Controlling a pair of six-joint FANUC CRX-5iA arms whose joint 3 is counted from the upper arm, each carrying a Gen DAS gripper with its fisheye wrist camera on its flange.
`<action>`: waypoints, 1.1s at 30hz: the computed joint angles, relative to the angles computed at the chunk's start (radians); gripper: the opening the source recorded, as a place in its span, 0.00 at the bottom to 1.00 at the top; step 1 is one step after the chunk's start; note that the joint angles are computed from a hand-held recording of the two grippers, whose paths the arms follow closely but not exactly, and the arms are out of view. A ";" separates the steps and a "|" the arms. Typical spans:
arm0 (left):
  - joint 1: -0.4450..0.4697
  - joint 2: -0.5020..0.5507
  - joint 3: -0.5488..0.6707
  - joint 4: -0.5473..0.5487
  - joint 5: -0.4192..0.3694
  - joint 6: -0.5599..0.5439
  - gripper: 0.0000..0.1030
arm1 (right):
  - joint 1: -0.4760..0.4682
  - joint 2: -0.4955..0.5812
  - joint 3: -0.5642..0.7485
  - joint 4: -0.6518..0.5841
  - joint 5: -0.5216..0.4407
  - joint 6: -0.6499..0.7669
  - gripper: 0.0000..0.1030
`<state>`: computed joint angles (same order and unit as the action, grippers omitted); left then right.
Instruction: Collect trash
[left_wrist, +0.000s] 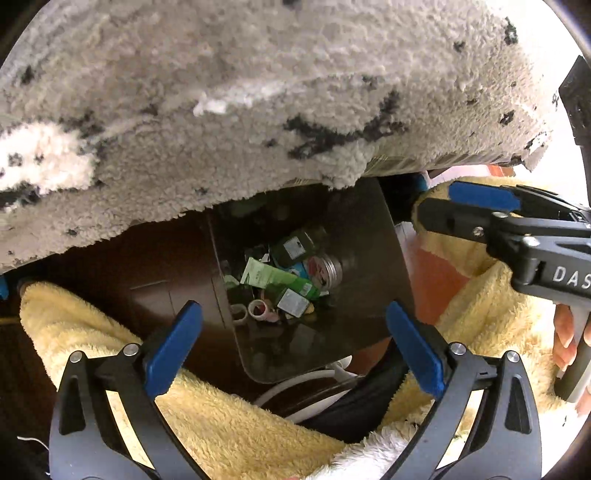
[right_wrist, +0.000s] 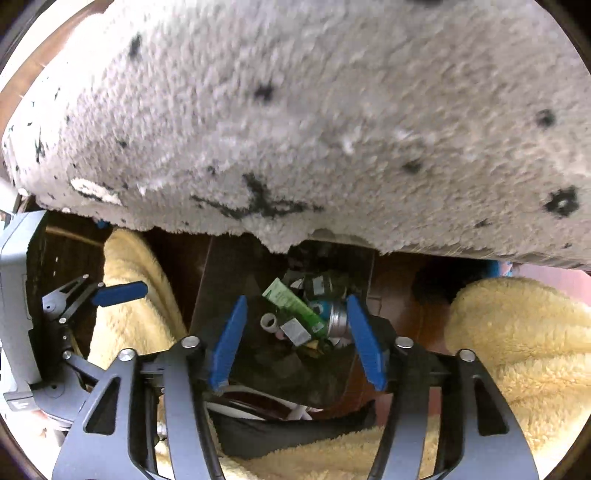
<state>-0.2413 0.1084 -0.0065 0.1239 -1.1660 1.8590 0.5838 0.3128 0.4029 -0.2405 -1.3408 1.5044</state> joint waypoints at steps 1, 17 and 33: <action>-0.001 -0.004 0.004 -0.005 0.000 0.005 0.92 | 0.000 -0.007 -0.004 0.004 0.007 -0.004 0.64; -0.035 -0.116 0.163 -0.240 0.008 0.100 0.92 | -0.032 -0.099 0.020 0.097 0.166 -0.013 0.97; -0.105 -0.106 0.490 -0.568 0.077 0.181 0.92 | 0.035 -0.200 -0.008 0.426 0.558 -0.164 0.97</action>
<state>-0.3462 0.0021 0.4830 -0.4438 -1.0887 2.0397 0.6186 0.1127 0.3952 0.1857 -0.7825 1.3408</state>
